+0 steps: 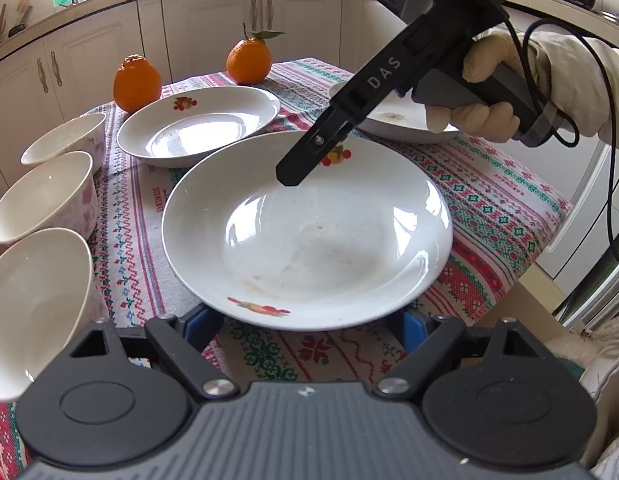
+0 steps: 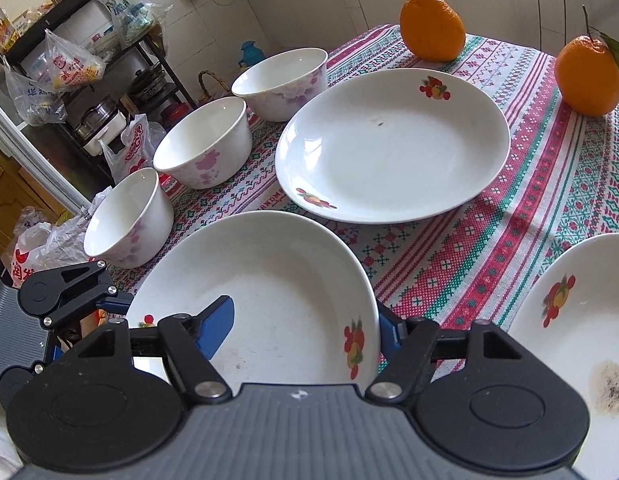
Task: Organize plates and bowls
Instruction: 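Close the right gripper on the plate rim and lift it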
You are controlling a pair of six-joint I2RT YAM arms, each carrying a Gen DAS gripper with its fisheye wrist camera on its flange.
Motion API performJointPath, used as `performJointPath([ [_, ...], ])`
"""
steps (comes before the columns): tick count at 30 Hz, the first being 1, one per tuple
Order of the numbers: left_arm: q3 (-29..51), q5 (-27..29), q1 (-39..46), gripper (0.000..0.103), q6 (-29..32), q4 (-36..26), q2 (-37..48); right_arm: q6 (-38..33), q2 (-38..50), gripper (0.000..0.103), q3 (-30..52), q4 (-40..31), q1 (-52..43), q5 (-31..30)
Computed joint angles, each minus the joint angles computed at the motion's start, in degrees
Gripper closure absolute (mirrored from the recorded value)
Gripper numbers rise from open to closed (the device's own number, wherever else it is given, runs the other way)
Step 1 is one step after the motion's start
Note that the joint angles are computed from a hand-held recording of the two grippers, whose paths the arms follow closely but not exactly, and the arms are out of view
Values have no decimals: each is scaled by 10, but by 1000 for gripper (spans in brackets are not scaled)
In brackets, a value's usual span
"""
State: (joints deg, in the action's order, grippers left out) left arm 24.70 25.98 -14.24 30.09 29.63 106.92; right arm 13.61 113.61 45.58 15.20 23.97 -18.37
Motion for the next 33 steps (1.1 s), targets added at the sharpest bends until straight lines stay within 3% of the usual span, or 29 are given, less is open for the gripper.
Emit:
performJointPath([
  [21,49,7,-29,15,8,-102,-51,-16,-93,25,-68,3,-24,21],
  [33,143,4,-95,15,-17,-141,-14,-45,-172,25,-130,5,-105,25],
])
